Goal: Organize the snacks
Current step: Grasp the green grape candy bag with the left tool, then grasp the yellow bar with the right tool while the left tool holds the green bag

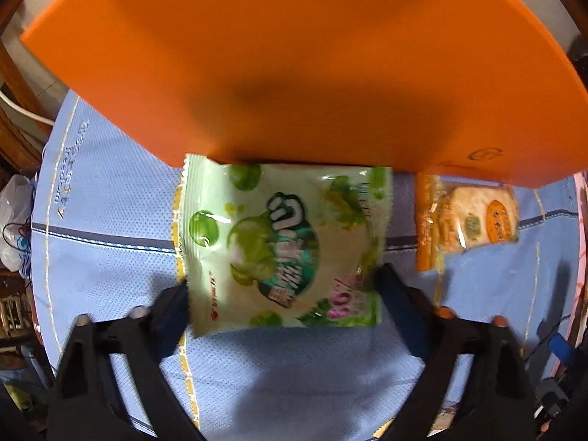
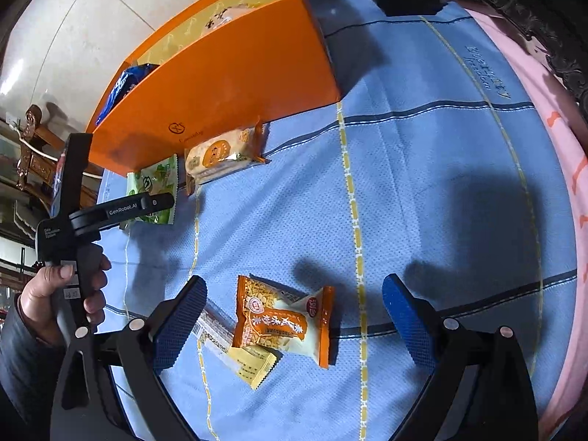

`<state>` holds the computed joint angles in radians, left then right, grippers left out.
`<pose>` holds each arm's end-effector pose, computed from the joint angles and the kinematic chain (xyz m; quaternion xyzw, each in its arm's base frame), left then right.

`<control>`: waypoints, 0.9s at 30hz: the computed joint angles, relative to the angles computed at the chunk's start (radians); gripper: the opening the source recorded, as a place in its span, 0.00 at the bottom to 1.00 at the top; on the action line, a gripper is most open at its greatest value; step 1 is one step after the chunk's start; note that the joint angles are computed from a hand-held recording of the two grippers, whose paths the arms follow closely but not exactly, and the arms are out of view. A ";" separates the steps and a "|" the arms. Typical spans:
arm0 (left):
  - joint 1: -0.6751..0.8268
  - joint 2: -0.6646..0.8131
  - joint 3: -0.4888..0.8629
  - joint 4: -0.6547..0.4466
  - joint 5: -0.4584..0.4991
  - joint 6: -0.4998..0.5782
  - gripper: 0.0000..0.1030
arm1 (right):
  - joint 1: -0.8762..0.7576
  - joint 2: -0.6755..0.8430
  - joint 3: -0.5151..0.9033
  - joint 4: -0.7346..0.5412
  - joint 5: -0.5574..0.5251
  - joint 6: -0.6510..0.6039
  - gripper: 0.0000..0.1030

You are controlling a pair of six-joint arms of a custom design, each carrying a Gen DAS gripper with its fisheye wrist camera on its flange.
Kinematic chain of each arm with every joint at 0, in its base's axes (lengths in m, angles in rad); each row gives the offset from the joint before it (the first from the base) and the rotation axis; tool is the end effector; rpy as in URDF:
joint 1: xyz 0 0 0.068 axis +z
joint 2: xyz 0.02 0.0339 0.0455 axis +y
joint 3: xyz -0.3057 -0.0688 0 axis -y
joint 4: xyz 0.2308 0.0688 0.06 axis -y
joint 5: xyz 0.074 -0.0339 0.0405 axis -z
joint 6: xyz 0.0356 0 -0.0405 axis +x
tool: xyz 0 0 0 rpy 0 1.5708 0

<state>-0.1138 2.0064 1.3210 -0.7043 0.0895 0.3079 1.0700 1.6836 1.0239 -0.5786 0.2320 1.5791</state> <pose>0.3825 -0.0469 0.1833 0.2122 0.9720 -0.0356 0.0942 0.1555 0.2671 0.2205 0.2652 0.9432 0.1316 0.1508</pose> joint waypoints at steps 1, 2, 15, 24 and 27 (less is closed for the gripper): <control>0.002 -0.018 -0.016 0.005 0.019 0.006 0.71 | -0.001 0.006 0.006 0.000 -0.001 -0.004 0.94; 0.008 -0.032 -0.027 0.006 0.028 0.018 0.69 | -0.002 0.012 0.011 0.000 -0.003 -0.007 0.94; 0.133 -0.163 -0.138 -0.088 0.116 0.143 0.25 | 0.069 0.126 0.183 -0.097 -0.045 -0.205 0.94; 0.241 -0.223 -0.247 -0.102 0.134 0.242 0.20 | 0.087 0.341 0.448 -0.139 -0.119 -0.530 0.70; 0.288 -0.211 -0.259 -0.100 0.138 0.287 0.20 | 0.061 0.432 0.569 -0.259 -0.098 -0.596 0.70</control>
